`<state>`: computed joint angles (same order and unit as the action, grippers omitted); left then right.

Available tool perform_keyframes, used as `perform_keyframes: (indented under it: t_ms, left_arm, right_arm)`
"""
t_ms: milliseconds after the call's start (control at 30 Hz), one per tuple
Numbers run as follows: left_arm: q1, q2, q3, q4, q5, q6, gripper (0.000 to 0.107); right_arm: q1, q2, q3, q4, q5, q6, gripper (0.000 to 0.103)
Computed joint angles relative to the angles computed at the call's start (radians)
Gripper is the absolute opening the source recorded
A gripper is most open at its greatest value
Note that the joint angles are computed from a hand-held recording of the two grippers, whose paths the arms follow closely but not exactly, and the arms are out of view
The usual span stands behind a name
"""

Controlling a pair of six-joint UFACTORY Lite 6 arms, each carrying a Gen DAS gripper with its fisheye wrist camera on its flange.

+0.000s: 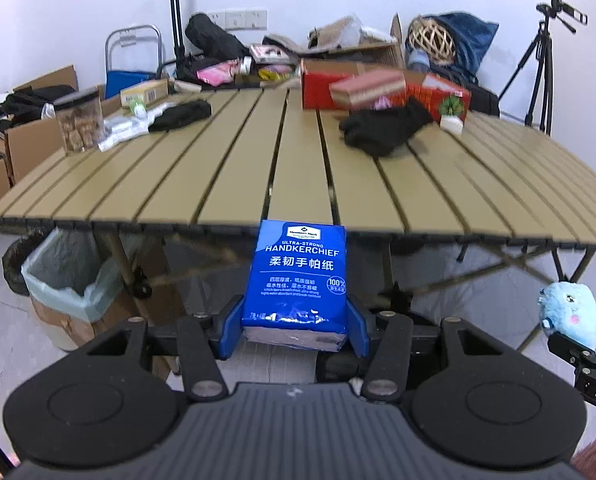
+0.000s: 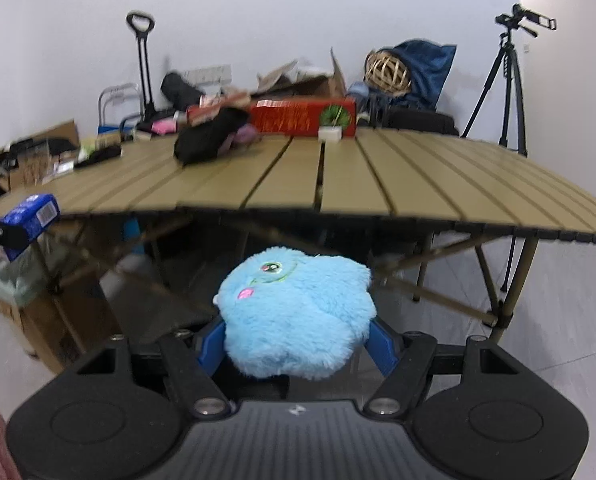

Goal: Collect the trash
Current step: 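Carry the blue ball and tissue pack down toward the black bin with both tools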

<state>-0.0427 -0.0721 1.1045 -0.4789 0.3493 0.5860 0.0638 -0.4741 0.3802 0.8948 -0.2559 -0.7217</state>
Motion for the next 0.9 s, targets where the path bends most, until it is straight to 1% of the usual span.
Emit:
perform_keyframes:
  t_ms: [167, 433, 700, 833, 900]
  left_arm:
    - [0.013, 0.019, -0.055, -0.044, -0.004, 0.073, 0.053]
    - [-0.024, 0.106, -0.079, 0.003, -0.048, 0.063, 0.053]
    - [-0.04, 0.229, -0.061, 0.017, -0.102, 0.067, 0.053]
    - [-0.035, 0.289, -0.042, 0.028, -0.146, 0.072, 0.053]
    - [-0.027, 0.313, -0.029, 0.027, -0.154, 0.079, 0.053]
  right_arm:
    - [0.047, 0.034, -0.022, 0.122, -0.006, -0.111, 0.07]
    - [0.077, 0.169, 0.013, 0.16, -0.011, -0.136, 0.07]
    - [0.049, 0.319, 0.074, 0.104, 0.01, -0.086, 0.07]
    - [0.052, 0.413, 0.131, 0.092, 0.009, -0.066, 0.07]
    - [0.048, 0.467, 0.166, 0.052, 0.015, -0.024, 0.07]
